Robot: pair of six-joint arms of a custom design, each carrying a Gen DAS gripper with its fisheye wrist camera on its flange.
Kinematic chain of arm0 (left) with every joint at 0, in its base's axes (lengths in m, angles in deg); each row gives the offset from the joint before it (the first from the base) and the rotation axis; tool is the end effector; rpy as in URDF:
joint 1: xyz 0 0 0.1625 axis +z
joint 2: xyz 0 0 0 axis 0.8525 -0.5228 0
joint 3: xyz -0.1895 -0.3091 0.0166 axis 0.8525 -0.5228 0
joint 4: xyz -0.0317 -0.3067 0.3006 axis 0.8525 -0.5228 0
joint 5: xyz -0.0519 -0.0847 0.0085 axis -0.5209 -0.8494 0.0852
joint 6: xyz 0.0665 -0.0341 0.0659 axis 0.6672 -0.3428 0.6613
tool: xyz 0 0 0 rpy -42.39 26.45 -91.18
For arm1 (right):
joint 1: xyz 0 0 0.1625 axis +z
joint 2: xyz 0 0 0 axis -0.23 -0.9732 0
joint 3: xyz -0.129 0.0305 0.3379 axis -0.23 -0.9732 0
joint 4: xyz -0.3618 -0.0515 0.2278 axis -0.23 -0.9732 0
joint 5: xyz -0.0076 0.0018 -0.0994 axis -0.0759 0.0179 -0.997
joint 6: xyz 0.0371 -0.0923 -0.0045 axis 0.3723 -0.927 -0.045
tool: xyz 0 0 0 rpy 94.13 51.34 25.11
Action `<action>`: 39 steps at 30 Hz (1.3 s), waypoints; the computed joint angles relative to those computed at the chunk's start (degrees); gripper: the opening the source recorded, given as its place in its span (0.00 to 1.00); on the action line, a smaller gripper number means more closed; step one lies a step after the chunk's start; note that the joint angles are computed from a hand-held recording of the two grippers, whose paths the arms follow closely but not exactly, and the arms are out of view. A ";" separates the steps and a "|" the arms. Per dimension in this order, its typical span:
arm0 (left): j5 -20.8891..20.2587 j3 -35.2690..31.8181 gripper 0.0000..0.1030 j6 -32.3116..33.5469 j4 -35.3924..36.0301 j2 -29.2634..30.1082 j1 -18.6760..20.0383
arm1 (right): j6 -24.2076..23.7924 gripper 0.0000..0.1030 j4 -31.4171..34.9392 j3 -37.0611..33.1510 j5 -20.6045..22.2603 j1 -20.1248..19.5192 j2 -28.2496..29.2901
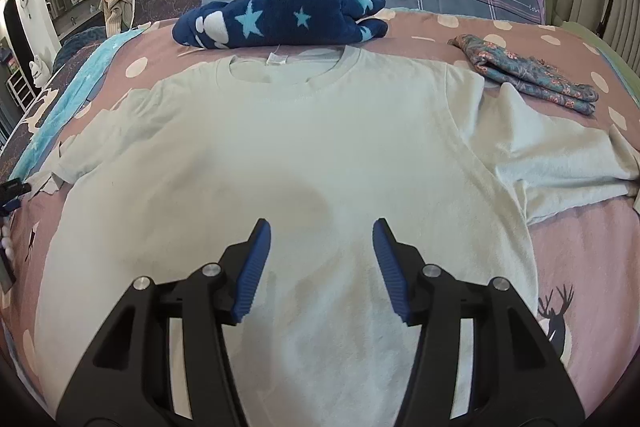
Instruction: Fold small clothes
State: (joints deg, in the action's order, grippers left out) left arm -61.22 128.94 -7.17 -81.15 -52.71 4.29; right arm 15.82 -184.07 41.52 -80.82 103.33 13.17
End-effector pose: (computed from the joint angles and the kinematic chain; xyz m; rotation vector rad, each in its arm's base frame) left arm -0.1038 -0.6984 0.2465 -0.6049 1.9839 -1.0867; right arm 0.0899 -0.7224 0.3199 0.4454 -2.3663 0.7753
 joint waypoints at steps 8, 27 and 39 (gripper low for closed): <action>-11.40 -1.00 0.01 20.07 -27.08 2.49 -2.97 | -0.75 0.55 -1.55 1.71 0.48 0.18 -1.13; -37.72 -33.98 0.02 33.71 -19.03 29.37 -13.60 | -1.27 0.56 2.54 3.82 12.19 0.17 -5.37; -39.99 -33.31 0.02 30.80 -16.75 30.72 -12.62 | -6.54 0.65 10.71 -4.05 13.66 1.83 2.17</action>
